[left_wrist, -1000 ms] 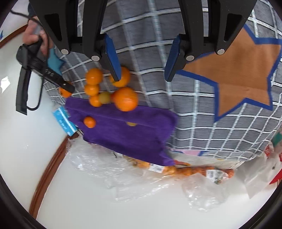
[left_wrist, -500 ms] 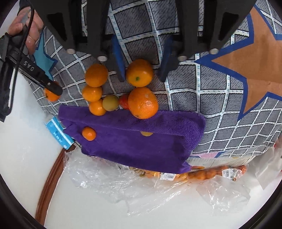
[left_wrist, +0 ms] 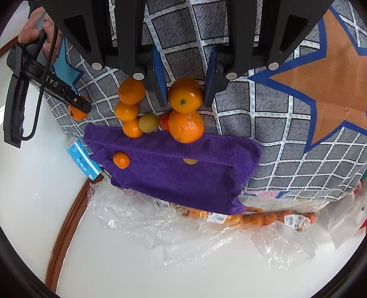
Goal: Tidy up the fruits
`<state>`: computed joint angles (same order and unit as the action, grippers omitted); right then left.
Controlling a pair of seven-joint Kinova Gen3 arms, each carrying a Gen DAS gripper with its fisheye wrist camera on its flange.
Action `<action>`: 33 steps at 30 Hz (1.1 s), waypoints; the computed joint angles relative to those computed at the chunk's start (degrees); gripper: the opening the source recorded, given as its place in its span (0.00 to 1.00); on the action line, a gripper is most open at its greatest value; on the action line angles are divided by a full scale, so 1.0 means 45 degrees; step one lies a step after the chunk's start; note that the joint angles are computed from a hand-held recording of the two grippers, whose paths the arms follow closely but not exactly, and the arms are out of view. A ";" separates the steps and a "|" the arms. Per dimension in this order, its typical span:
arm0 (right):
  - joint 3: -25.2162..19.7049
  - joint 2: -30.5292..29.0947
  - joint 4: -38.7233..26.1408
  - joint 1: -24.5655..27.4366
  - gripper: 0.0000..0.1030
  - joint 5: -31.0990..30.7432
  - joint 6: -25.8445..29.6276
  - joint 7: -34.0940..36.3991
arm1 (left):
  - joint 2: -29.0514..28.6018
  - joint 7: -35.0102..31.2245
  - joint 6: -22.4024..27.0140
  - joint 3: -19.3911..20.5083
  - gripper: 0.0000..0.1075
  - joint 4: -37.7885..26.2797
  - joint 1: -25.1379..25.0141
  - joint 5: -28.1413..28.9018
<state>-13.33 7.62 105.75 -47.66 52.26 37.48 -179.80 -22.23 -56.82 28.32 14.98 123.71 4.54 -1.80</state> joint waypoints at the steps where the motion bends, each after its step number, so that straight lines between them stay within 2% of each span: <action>1: 0.0005 -0.0012 0.0030 -0.0011 0.41 0.0049 -0.0009 -0.0062 | -0.0052 0.0027 -0.0041 0.0027 0.28 0.0022 -0.0036 -0.0035; 6: -0.0003 -0.0043 0.0090 0.0048 0.41 0.0064 -0.0129 -0.0055 | -0.0279 0.0020 -0.0301 0.0033 0.28 0.0157 -0.0084 -0.0060; 15: 0.0047 0.0086 -0.0086 -0.0001 0.41 -0.0162 0.0039 0.0120 | -0.0715 -0.0370 -0.0830 -0.0577 0.28 0.0510 0.0121 0.0579; 22: 0.0031 -0.0060 0.0198 -0.0067 0.41 0.0366 -0.0039 -0.0654 | -0.0777 -0.0395 -0.0837 -0.0523 0.28 0.0534 -0.0105 0.0791; 24: -0.0015 -0.0055 0.0156 -0.0030 0.41 0.0268 0.0055 -0.0676 | -0.0727 -0.0525 -0.0759 -0.0858 0.28 0.0497 0.0112 0.0995; 28: -0.0107 -0.0264 0.0334 0.0652 0.41 -0.0645 -0.1073 -0.0355 | -0.0973 -0.0519 -0.0257 -0.1019 0.28 0.0320 0.0089 0.1181; 33: -0.0113 -0.0471 -0.0071 0.0442 0.41 -0.1031 -0.0527 0.0087 | -0.1569 -0.0403 0.0816 -0.0780 0.28 -0.0285 -0.0279 0.1007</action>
<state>-13.84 5.50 105.43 -45.67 47.62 35.10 -179.41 -29.29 -58.63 31.99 11.47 122.42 3.28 2.73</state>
